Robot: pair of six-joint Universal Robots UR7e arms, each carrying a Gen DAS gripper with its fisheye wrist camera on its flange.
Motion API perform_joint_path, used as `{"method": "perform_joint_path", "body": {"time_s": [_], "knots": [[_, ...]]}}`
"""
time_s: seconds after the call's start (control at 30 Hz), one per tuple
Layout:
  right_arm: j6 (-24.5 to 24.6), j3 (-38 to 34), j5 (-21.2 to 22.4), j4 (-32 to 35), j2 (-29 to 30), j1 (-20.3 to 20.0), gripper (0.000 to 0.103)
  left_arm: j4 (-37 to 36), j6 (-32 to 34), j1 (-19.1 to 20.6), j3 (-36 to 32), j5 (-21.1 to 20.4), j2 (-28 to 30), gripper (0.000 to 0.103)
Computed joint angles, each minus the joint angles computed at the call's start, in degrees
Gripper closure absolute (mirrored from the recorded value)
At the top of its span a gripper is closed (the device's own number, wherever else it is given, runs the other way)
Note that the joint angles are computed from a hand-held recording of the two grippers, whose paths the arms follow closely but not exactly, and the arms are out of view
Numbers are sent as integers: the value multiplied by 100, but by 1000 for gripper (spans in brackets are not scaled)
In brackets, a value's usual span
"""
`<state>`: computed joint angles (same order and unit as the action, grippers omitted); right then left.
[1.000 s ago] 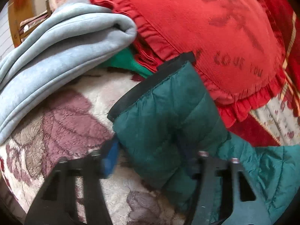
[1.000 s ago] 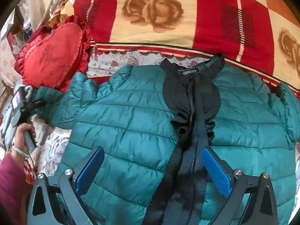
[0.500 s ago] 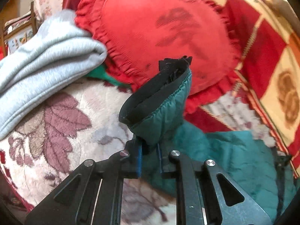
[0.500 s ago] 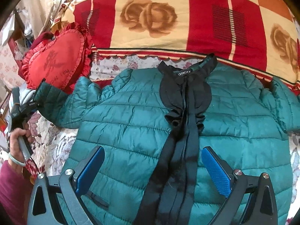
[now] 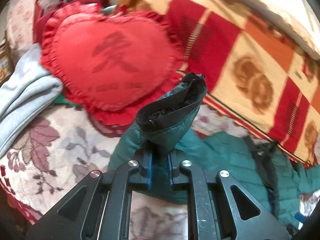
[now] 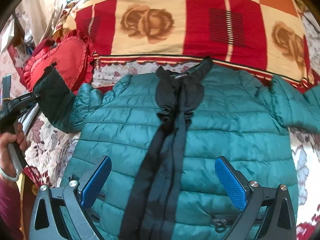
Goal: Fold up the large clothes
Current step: 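Carry the held sleeve with the left gripper across the jacket body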
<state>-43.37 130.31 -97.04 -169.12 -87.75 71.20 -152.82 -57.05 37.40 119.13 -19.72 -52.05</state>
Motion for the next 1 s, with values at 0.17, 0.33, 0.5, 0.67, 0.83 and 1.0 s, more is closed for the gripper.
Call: {"method": "perform_joint_path", "body": {"time_s": [0.17,0.33,0.5,0.67,0.83,1.0], "knots": [[-62,43,128,152,-291,-202,0,-540,661,-138,-372,-278,434,92],[-143,82,227,224,-491,-364,0,-691,931,-201,-741,-517,865,92],[-133,55,361,342,-652,-540,0,-803,1149,-276,-1030,-728,1220,92],[-103,28,487,431,-727,-687,0,-913,1407,-366,-1359,-953,1578,92],[-141,24,538,472,-759,-766,0,-1008,1668,-432,-1706,-1182,1918,93],[-112,-22,552,565,-773,-827,0,-1008,1830,-455,-2017,-1401,2195,93]]}}
